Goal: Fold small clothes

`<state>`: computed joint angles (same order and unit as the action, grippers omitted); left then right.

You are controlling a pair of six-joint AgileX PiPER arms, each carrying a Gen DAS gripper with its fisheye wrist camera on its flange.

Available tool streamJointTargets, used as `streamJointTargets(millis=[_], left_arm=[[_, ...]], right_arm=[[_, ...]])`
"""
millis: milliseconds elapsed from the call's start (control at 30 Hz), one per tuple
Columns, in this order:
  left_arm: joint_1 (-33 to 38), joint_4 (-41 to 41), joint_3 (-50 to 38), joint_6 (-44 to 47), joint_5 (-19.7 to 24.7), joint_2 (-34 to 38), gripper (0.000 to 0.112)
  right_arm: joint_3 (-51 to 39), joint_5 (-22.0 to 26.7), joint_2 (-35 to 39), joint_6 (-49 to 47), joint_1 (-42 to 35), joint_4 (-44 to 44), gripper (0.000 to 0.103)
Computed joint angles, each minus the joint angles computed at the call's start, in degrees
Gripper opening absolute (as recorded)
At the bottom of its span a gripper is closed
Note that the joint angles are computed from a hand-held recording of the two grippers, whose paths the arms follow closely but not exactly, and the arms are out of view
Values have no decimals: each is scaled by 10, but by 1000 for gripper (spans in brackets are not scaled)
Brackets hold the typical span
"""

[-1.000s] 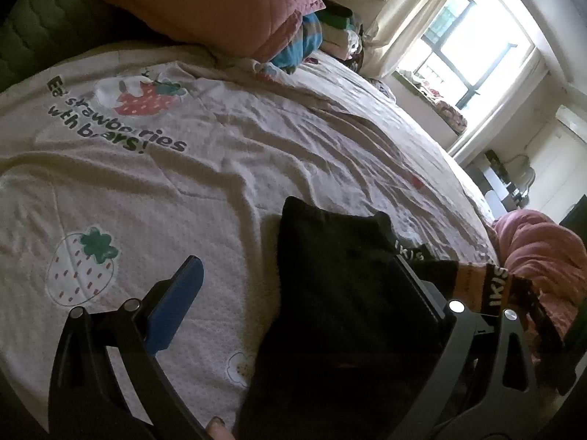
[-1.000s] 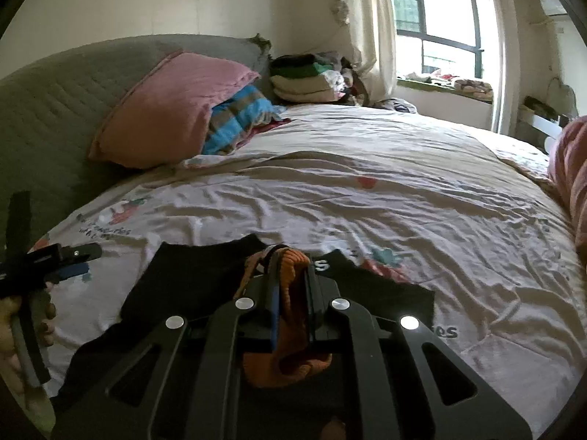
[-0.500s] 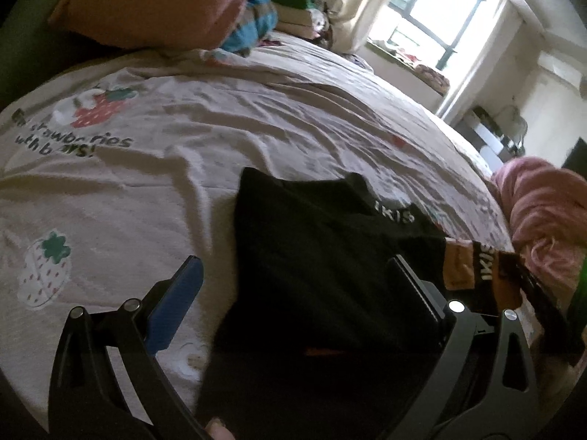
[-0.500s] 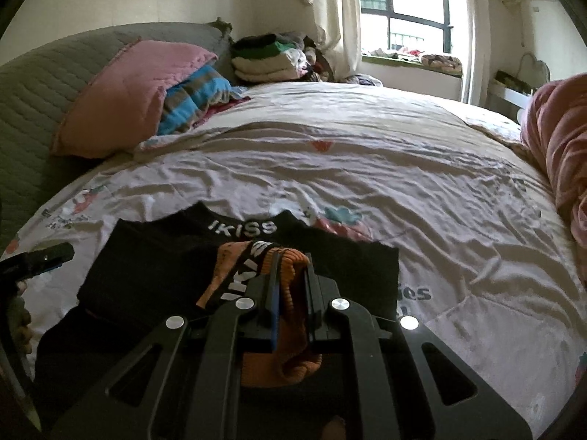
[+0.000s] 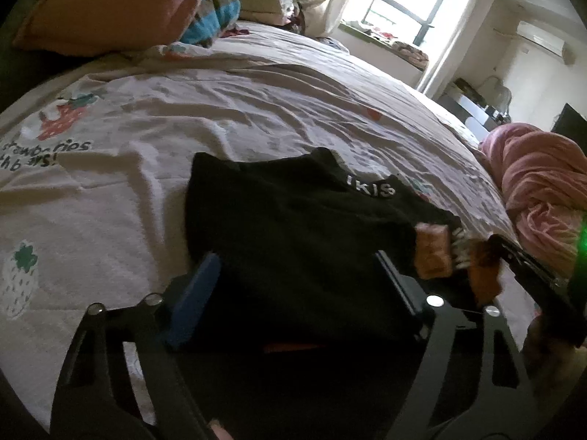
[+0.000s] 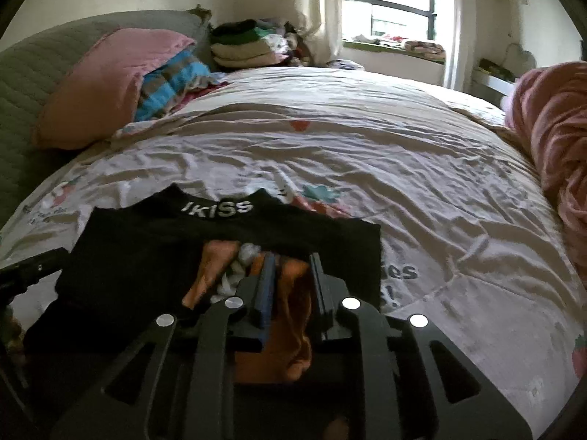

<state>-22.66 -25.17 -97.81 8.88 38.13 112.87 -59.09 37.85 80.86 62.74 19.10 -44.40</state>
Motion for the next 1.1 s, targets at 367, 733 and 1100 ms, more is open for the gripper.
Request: streamJointTargets(millis=[367,733,1100], left_arm=[[-5,4,-43,5,62,35,42],[5,-3,-19,15,81,39,42],[8,-8,-16,22,83,39,42]], right_arm=[[-45,-3,28,-86,29,82,34],[-95,-9,94,-184,47,196,41],[-47,-4,106,-154,26,211,42]])
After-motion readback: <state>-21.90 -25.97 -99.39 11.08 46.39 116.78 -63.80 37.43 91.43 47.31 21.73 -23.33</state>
